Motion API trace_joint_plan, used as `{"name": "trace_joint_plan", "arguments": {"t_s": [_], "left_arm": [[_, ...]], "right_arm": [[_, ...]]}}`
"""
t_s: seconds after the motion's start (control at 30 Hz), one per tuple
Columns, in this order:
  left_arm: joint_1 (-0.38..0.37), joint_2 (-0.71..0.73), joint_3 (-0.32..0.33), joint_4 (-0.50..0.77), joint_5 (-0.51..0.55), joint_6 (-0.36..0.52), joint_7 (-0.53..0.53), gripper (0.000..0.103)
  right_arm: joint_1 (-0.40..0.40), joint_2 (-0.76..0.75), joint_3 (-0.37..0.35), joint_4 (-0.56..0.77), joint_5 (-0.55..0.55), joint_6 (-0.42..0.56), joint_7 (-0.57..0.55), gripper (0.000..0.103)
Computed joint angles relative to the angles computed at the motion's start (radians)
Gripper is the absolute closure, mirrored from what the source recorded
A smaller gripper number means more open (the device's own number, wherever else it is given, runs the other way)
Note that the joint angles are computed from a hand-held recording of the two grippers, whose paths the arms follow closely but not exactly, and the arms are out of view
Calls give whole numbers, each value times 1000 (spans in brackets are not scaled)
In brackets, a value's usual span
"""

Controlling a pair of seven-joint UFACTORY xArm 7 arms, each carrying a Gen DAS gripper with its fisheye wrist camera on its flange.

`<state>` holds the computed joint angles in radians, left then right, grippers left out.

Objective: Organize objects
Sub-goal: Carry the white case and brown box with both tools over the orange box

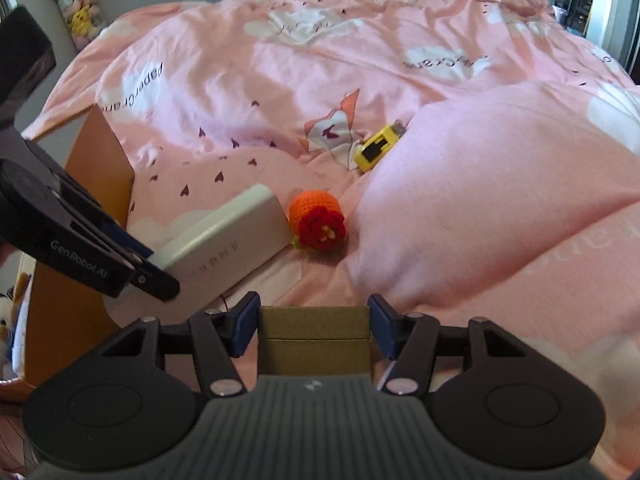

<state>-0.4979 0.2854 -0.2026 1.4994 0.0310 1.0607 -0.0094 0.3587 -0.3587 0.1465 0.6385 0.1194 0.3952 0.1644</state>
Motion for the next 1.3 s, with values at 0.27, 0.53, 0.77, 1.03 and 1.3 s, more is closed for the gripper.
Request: {"name": "trace_joint_plan", "arguments": {"t_s": [0.27,0.53,0.77,1.03,1.3], "left_arm": [[-21,-19,-3,-45,89,-102,28,36],[-100,12,16,-62,306,-145,-34,30],[-99,11,14,-73,298,-154,-33,30],[-110,34,15,-53,313,-131,-40,28],[-113,57,15,-23,291,-99,-21,32]], "right_arm": [[15,-57,-16,-5,39,104,-12,41],[11,-109,9,-34,18,158,10,38],[23,-137,15,-68,3,167,-5,30],[9,-92,44,-44,-53,136,4,32],[7,-51,53,-17,-98,112,16,39]]}}
